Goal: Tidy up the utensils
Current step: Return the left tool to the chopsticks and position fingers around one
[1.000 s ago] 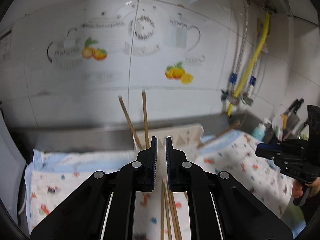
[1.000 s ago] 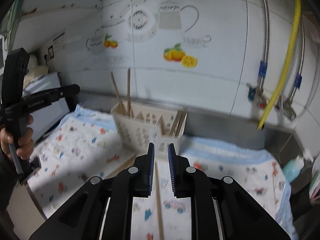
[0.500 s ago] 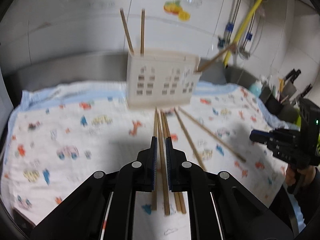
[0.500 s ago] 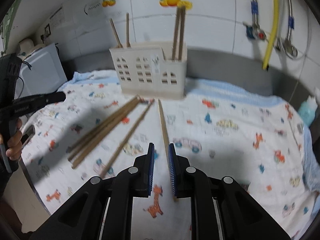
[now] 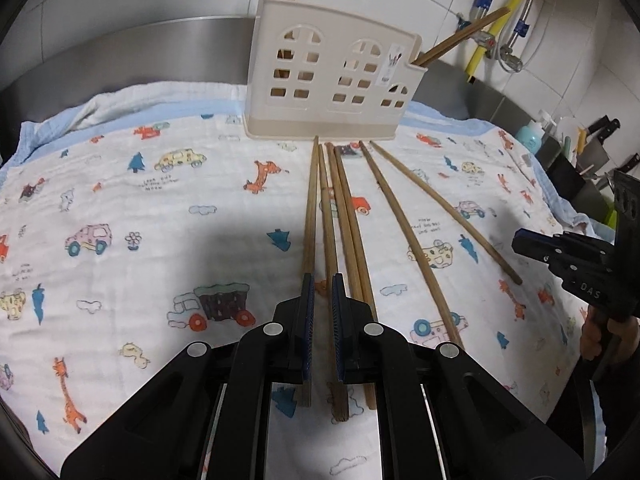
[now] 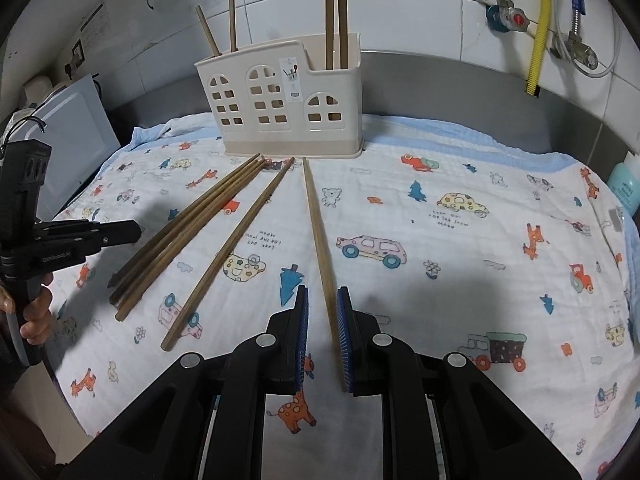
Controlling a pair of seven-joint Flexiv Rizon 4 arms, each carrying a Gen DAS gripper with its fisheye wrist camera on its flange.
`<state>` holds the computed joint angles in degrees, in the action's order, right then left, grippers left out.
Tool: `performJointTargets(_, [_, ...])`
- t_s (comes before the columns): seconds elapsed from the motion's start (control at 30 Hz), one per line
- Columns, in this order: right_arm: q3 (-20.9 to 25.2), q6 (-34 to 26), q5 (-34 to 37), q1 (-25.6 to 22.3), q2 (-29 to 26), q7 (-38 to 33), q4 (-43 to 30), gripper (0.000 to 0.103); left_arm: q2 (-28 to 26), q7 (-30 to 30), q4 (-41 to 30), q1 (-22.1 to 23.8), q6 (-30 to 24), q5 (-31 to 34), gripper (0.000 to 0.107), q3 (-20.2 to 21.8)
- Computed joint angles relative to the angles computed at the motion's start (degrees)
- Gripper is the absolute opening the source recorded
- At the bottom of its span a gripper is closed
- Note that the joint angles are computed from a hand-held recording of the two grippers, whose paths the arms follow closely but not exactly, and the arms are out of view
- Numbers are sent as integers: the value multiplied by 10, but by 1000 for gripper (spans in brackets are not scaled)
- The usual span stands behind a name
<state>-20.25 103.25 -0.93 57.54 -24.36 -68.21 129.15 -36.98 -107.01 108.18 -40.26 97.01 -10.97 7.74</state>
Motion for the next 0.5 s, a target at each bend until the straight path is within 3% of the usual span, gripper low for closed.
performJointTargets(0.07, [12,-1,-3,-12,-2,0,-4,16,-3,-2,-4,0,-3,-2,13,1])
performJointTargets(0.13, [9,0,-4,-10,-5,0,-5,18,-7,-7,-6,-1,-3,-4,28,4])
performJointTargets(0.37, [20,-1,-6,-24,-10,4,-12,19,-16,-8,-12,8,1,-3,27,0])
performJointTargets(0.5, [24,-4,-8,-28,-12,7,-13,19,-20,-2,-17,12,1,-2,20,-5])
